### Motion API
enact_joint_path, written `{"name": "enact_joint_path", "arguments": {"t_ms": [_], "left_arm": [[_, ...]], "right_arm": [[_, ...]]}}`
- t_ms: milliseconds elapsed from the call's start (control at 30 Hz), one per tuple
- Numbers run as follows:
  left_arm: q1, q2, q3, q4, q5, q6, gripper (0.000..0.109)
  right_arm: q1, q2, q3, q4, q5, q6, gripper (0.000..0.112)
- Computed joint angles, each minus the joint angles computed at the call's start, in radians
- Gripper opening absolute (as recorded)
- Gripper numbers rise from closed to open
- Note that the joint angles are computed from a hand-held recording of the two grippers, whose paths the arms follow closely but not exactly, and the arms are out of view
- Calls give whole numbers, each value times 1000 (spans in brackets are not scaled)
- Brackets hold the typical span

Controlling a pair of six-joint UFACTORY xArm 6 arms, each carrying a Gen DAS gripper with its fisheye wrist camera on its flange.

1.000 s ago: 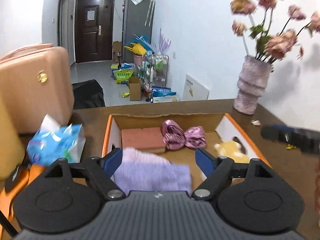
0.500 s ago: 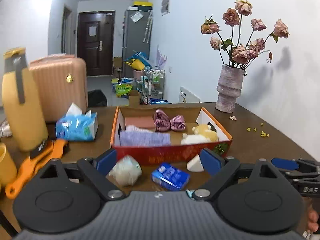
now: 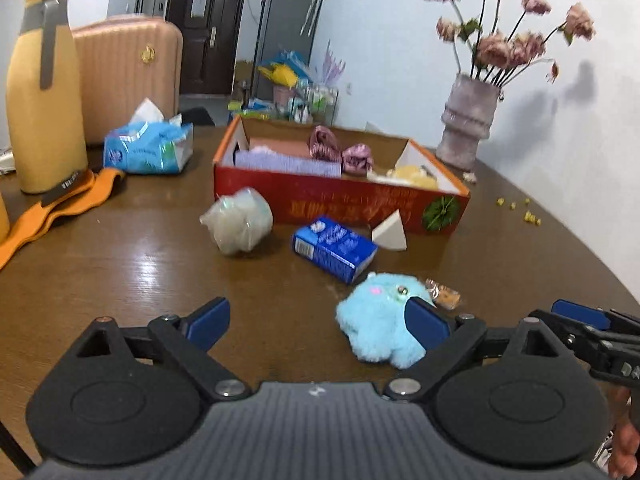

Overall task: Organize soft objects
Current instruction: 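Move both open grippers back to the blue fuzzy plush, then close both grippers together on the blue fuzzy plush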

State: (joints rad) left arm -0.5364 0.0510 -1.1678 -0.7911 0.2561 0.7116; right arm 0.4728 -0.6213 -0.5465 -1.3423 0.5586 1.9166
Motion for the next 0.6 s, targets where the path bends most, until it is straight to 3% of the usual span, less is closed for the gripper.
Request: {"name": "enact_joint_path", "arguments": {"t_ms": [67,133,233,300,333,433,600], "left_arm": [[-7,24,-31,-123,17,102,96],[-7,41,-56,-261,46,211,96],[-3,83,-98,-259,101,240,93],[-4,115,-124,-222,101,220,80],[2,131,-141,-219,118,210,78],[49,199,-217,-238,252,133,71],[117,262,-294,-360,450,167,43]], "right_arm": [[-27,35,-9,65,-50,-25,70],[-22,70,-33,99,-38,-84,70],[-28,119,-65,37,-43,-57,67],[-92,159,-82,-14,-153,16,60],[-128,188,-95,-50,-215,62,56],[-198,276,-156,-154,-338,159,51],[-268,414,-282,-442,-493,463,44]]}}
